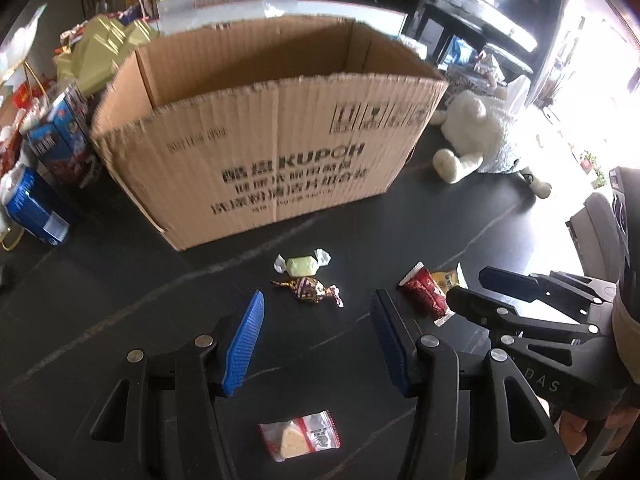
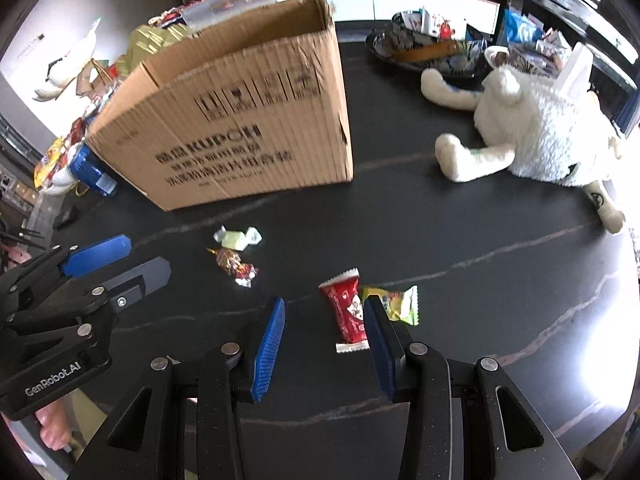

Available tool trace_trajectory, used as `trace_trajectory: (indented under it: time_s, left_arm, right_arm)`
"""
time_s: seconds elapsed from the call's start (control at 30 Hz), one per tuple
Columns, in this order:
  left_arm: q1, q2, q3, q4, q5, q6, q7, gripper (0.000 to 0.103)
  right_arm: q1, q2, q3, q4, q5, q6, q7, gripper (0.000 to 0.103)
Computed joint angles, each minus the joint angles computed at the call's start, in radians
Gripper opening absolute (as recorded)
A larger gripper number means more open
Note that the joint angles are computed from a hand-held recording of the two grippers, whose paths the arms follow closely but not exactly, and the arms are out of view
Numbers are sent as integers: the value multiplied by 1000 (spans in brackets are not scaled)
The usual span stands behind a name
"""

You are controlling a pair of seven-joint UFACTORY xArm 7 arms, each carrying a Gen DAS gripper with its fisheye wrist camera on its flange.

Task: Organize snacks
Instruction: 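Grasp the brown wrapped candy with the left tool while the right tool grasps the red packet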

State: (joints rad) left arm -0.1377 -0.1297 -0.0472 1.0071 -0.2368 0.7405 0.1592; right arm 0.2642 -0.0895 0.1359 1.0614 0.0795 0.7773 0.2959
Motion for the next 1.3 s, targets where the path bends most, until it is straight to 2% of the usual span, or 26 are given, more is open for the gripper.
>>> trace_trajectory:
  time_s: [0.57,1.13,1.3]
  left_arm:
    - [5,131,-14,31,11,-14,-40,47]
    - [15,235,-26,92,18,-15,-69,39]
    - [22,254,-27,110,4,-1,-61,35]
  right_arm:
    - [-8,78,-9,-7,41,-2,-45,42]
    - [-6,144,-6,26,31,-15,-52,42]
    - [3,138,-1,16,15,-19,-36,34]
